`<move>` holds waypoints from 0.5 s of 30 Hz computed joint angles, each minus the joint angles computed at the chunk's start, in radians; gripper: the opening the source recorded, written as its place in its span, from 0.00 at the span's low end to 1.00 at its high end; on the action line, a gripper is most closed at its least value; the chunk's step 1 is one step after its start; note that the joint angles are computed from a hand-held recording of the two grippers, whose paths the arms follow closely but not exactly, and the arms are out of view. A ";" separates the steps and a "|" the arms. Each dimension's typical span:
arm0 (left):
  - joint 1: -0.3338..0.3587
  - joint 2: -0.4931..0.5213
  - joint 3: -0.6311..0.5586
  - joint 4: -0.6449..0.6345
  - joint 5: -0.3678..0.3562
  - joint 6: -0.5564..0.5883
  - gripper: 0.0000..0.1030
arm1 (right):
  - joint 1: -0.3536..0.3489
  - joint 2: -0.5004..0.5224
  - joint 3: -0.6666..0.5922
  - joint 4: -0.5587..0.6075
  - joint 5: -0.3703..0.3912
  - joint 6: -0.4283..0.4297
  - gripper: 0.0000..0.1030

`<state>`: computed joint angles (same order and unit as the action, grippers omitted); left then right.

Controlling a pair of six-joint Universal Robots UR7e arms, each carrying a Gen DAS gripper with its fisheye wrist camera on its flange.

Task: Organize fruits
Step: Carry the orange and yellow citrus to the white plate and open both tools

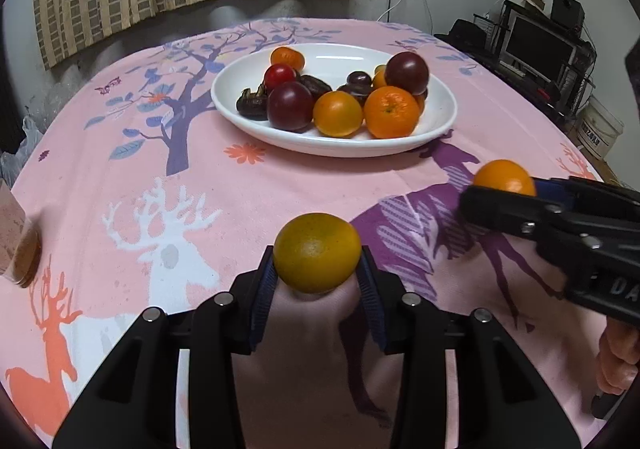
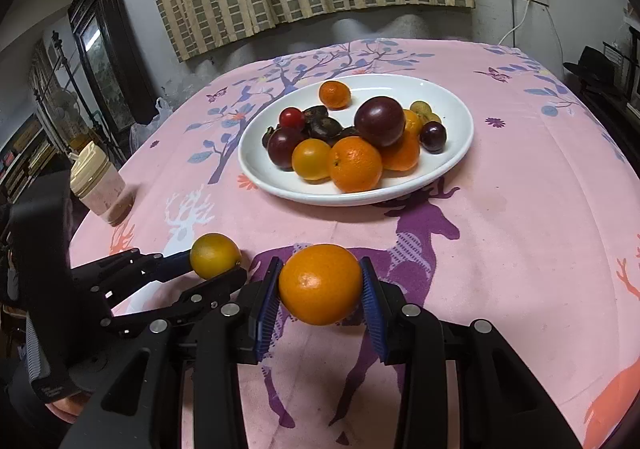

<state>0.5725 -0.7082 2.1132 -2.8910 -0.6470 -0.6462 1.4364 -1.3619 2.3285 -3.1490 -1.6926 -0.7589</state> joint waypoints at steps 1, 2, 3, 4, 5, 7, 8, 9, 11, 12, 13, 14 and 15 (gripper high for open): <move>-0.010 -0.004 0.008 -0.007 -0.003 -0.006 0.39 | 0.001 0.000 0.006 -0.009 -0.001 -0.010 0.38; -0.018 -0.007 0.014 -0.011 -0.004 -0.012 0.39 | 0.001 -0.001 0.013 -0.015 -0.001 -0.016 0.38; -0.027 -0.011 0.021 -0.014 -0.002 -0.020 0.39 | 0.001 -0.005 0.019 -0.013 0.002 -0.020 0.38; -0.037 -0.014 0.028 -0.013 0.002 -0.033 0.39 | -0.001 -0.010 0.023 -0.011 0.006 -0.023 0.38; -0.048 -0.018 0.037 -0.014 0.006 -0.049 0.39 | -0.003 -0.015 0.028 -0.010 0.010 -0.026 0.38; -0.065 -0.025 0.050 -0.010 0.006 -0.072 0.39 | -0.007 -0.029 0.042 -0.012 0.022 -0.038 0.38; -0.076 -0.030 0.058 -0.012 0.005 -0.082 0.39 | -0.010 -0.037 0.055 -0.023 0.028 -0.046 0.38; -0.087 -0.036 0.069 -0.017 0.004 -0.093 0.39 | -0.012 -0.042 0.061 -0.030 0.031 -0.052 0.38; -0.104 -0.046 0.087 -0.029 0.005 -0.110 0.39 | -0.018 -0.056 0.080 -0.044 0.043 -0.063 0.38; -0.111 -0.053 0.098 -0.045 0.002 -0.111 0.39 | -0.020 -0.060 0.084 -0.045 0.047 -0.068 0.38; -0.112 -0.060 0.108 -0.071 -0.008 -0.103 0.39 | -0.023 -0.066 0.086 -0.040 0.053 -0.070 0.38; -0.109 -0.065 0.115 -0.093 -0.019 -0.092 0.39 | -0.027 -0.073 0.083 -0.022 0.065 -0.068 0.38; -0.105 -0.071 0.116 -0.107 -0.034 -0.082 0.39 | -0.031 -0.080 0.078 -0.005 0.080 -0.058 0.38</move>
<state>0.4678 -0.7793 2.2297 -2.9981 -0.6807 -0.7281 1.4054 -1.4421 2.4065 -3.1537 -1.6126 -0.8170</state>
